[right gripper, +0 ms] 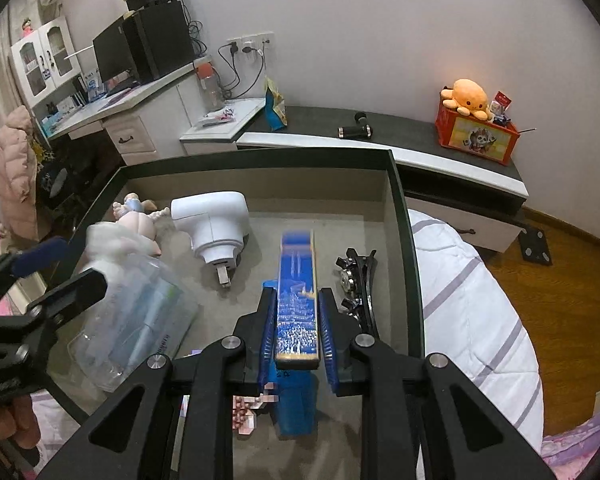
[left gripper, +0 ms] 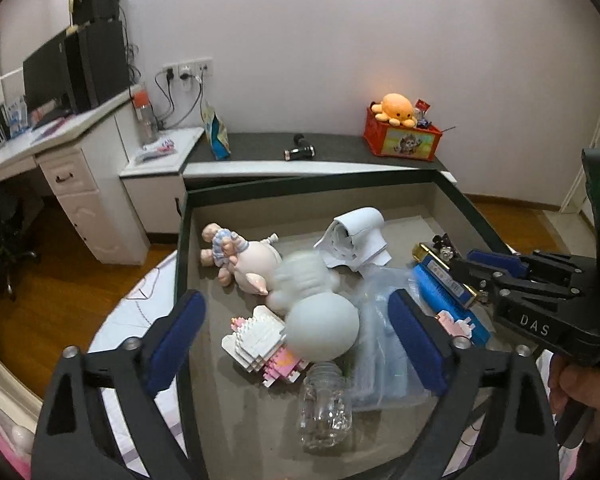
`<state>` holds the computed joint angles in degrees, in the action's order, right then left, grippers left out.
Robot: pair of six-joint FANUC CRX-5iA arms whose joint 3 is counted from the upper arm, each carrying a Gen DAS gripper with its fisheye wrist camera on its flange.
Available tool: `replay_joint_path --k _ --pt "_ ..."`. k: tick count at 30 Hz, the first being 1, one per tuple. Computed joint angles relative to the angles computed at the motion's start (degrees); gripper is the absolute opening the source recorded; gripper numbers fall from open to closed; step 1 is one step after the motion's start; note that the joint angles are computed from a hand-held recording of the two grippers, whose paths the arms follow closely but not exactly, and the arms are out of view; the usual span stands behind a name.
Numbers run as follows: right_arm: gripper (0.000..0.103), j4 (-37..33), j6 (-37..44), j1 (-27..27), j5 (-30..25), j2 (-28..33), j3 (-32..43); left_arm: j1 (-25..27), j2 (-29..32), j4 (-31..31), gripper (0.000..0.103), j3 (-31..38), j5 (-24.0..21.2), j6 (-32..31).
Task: Organize rigid objects
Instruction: 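Lower figurine and toothpaste box into the pink box, open both tools, then withdraw both tools from the box toward the teal container and charger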
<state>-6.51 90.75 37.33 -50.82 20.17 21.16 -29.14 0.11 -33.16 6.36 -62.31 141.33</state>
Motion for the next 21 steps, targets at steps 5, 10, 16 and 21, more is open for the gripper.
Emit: replay_joint_path --k 5,10,16,21 --pt "0.083 2.0 -0.6 1.3 5.0 -4.4 -5.4 -2.8 -2.3 -3.3 0.101 -0.4 -2.4 3.8" --pt "0.103 3.7 -4.4 2.2 8.2 -9.6 -11.2 -8.3 -5.1 -8.7 0.103 -0.7 -6.6 8.5" --pt "0.103 4.8 -8.9 3.2 11.3 -16.7 -18.2 -17.1 -6.5 -16.0 0.103 0.7 -14.7 13.4" --pt "0.103 8.1 -13.2 5.1 13.6 -23.0 -24.5 -24.3 -7.2 -20.3 0.103 1.8 -21.2 16.8"
